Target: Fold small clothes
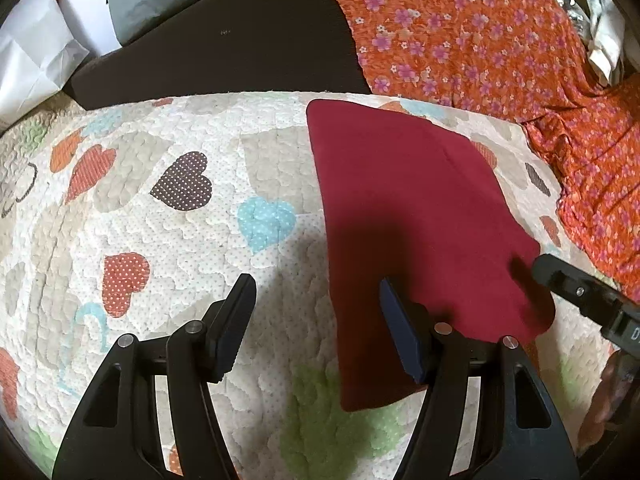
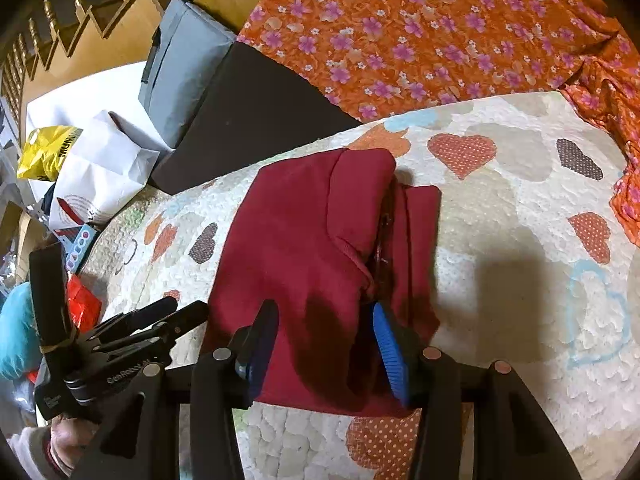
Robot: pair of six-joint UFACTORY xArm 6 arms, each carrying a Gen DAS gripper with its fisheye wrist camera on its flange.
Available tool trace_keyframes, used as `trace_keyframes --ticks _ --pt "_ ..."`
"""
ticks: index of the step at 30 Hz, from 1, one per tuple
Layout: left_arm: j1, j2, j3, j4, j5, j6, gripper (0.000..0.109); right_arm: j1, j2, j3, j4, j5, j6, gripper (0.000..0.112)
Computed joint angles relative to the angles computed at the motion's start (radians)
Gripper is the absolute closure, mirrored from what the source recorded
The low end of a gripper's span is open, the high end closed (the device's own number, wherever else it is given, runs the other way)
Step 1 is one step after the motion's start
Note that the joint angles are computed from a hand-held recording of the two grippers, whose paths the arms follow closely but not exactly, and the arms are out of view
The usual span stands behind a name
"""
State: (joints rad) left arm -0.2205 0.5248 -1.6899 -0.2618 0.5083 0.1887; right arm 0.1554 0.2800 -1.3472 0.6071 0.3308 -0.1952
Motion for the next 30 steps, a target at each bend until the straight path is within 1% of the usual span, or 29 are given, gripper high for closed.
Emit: trace_keyframes --ticks 2,4,5,6,8,9,10,11,13,15,17,19,20,21,22,23,25,27,28,29,30 --pt "0.001 0.003 -0.008 -0.017 0.007 0.012 0.044 -0.003 0.008 -0.003 0.007 -0.008 0.004 0.061" --pt "0.004 0.013 -0.027 -0.058 0.024 0.036 0.044 -0.008 0.019 -0.01 -0.001 -0.02 0.023 0.052" --pt "0.009 0.023 -0.047 -0.105 0.043 0.063 0.044 -0.011 0.027 -0.015 0.0 -0.023 0.03 0.044" --pt "0.014 0.038 -0.074 -0.149 0.068 0.082 0.042 -0.016 0.038 -0.028 0.02 -0.018 0.023 0.042" --pt "0.027 0.071 -0.135 -0.25 0.134 0.123 0.03 -0.031 0.072 -0.066 0.074 0.002 0.004 0.042" --pt "0.036 0.094 -0.171 -0.301 0.173 0.136 0.028 -0.037 0.088 -0.084 0.08 0.014 0.007 0.042" --pt "0.041 0.119 -0.207 -0.327 0.206 0.129 0.028 -0.044 0.106 -0.102 0.085 0.031 0.007 0.042" --pt "0.042 0.135 -0.23 -0.327 0.227 0.116 0.028 -0.051 0.125 -0.123 0.104 0.05 -0.006 0.042" --pt "0.043 0.174 -0.284 -0.365 0.269 0.134 0.027 -0.059 0.161 -0.16 0.151 0.066 -0.03 0.041" --pt "0.041 0.206 -0.329 -0.378 0.291 0.141 0.026 -0.071 0.203 -0.207 0.203 0.092 -0.036 0.033" --pt "0.04 0.24 -0.379 -0.397 0.314 0.152 0.026 -0.078 0.234 -0.241 0.257 0.113 -0.061 0.032" --pt "0.041 0.276 -0.425 -0.407 0.338 0.161 0.025 -0.081 0.266 -0.278 0.249 0.144 -0.054 0.032" --pt "0.041 0.294 -0.447 -0.41 0.344 0.156 0.021 -0.083 0.284 -0.3 0.254 0.167 -0.062 0.031" --pt "0.043 0.311 -0.466 -0.417 0.35 0.148 0.018 -0.082 0.291 -0.306 0.262 0.166 -0.077 0.031" --pt "0.044 0.324 -0.479 -0.417 0.35 0.135 0.012 -0.076 0.294 -0.304 0.272 0.143 -0.106 0.031" --pt "0.045 0.334 -0.488 -0.425 0.351 0.13 0.012 -0.071 0.296 -0.305 0.264 0.131 -0.116 0.031" --pt "0.043 0.337 -0.488 -0.435 0.341 0.146 0.012 -0.063 0.299 -0.306 0.247 0.116 -0.125 0.035" --pt "0.039 0.327 -0.475 -0.429 0.335 0.164 0.014 -0.056 0.291 -0.294 0.256 0.098 -0.152 0.045" --pt "0.041 0.326 -0.48 -0.451 0.356 0.184 0.025 -0.052 0.283 -0.284 0.255 0.086 -0.159 0.048" --pt "0.045 0.323 -0.482 -0.483 0.381 0.209 0.039 -0.047 0.274 -0.273 0.238 0.074 -0.154 0.053" --pt "0.043 0.312 -0.472 -0.474 0.376 0.208 0.04 -0.043 0.266 -0.264 0.218 0.063 -0.146 0.057"
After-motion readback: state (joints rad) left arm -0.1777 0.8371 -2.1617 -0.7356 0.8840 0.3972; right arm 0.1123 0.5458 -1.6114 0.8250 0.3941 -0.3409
